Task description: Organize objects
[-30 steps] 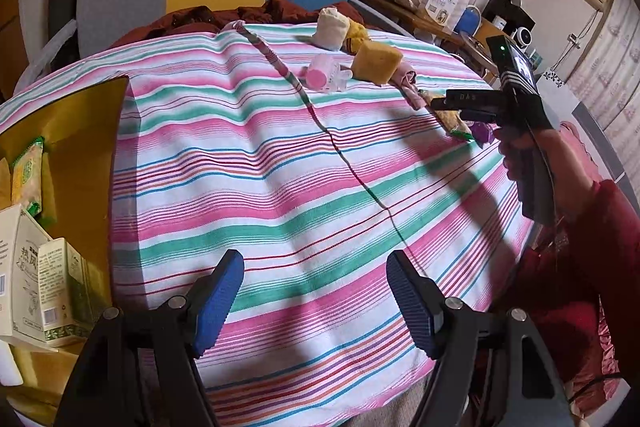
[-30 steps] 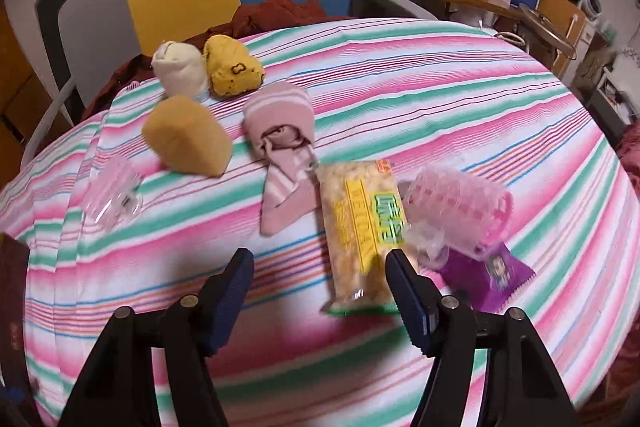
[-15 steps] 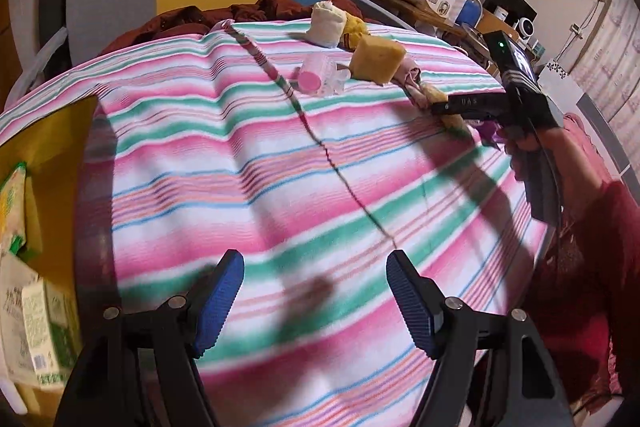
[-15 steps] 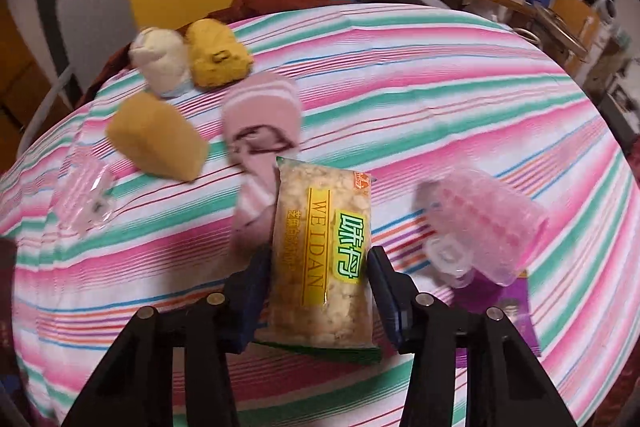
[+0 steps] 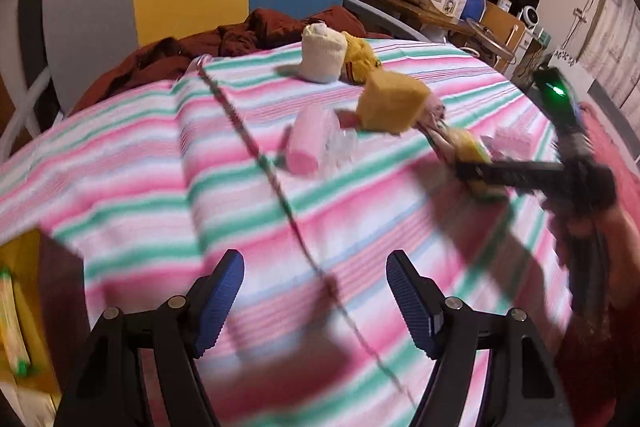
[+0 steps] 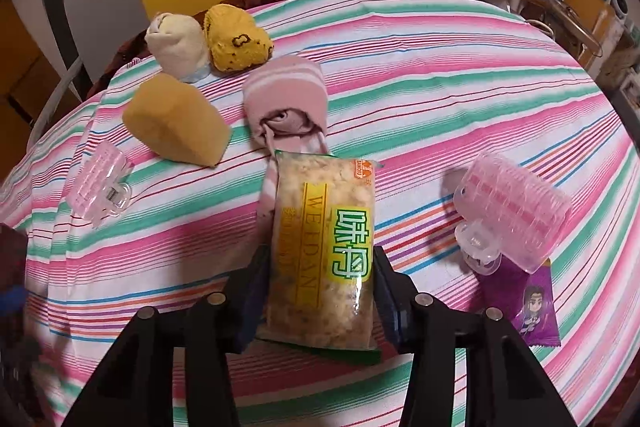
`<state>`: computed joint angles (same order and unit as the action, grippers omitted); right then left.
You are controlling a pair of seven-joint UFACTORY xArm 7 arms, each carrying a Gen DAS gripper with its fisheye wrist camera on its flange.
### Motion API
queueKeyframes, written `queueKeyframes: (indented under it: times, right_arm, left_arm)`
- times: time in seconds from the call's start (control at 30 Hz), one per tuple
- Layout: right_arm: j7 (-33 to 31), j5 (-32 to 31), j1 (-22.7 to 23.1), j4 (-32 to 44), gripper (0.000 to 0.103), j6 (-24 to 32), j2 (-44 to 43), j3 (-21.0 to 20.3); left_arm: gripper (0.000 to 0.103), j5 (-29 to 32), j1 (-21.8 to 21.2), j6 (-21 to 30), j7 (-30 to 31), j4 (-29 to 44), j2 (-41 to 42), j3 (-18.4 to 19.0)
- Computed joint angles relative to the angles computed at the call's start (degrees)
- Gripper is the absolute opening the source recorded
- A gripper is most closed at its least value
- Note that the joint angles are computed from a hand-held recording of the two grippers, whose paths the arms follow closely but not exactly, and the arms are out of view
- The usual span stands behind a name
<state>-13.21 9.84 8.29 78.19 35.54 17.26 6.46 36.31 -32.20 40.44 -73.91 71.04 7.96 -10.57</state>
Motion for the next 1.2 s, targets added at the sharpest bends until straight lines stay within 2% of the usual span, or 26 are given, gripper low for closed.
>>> queueKeyframes:
  times: [0.2, 0.37, 0.53, 0.57, 0.6, 0.63, 0.83, 1.2]
  right_arm:
    - [-0.2, 1.0, -0.4, 0.4, 0.049, 1.0, 0.1, 0.1]
    - [-0.5, 1.9, -0.7, 1.5, 0.049, 1.8, 0.8, 0.2]
    - [-0.4, 2.2, -0.8, 1.9, 0.049, 2.1, 1.0, 0.1]
    - [-0.4, 2.2, -0.8, 1.9, 0.049, 2.1, 1.0, 0.1]
    - [-0.4, 2.2, -0.8, 2.0, 0.049, 2.2, 1.1, 0.1]
    - [-0.5, 2.3, -0.9, 1.8, 0.049, 2.2, 0.9, 0.1]
    - [-0.1, 2.6, -0.8, 2.4, 0.049, 2.2, 1.5, 0.1]
    - [0.2, 2.4, -0.8, 1.7, 0.049, 1.1, 1.1, 0.1]
  left_arm:
    - [0.075, -0.8, -0.1, 4.4, 7.4, 12.3, 9.7, 2.8]
    - [0.075, -2.2, -1.4, 5.7, 12.2, 19.1, 15.4, 5.1]
    - [0.073, -2.8, -2.9, 5.2, 12.0, 21.4, 18.2, 7.5]
    - [0.071, -2.5, -3.2, 4.9, 11.6, 21.4, 18.5, 7.8]
    - [0.062, -2.5, -3.3, 4.4, 11.4, 21.2, 18.7, 8.1]
    - [0.057, -2.4, -3.4, 3.5, 11.0, 20.6, 18.6, 8.3]
    - [0.056, 3.6, -5.0, -2.4, 4.4, 15.1, 16.2, 10.2]
    - [0.055, 13.8, -6.2, -3.3, -5.1, 6.2, 10.2, 8.3]
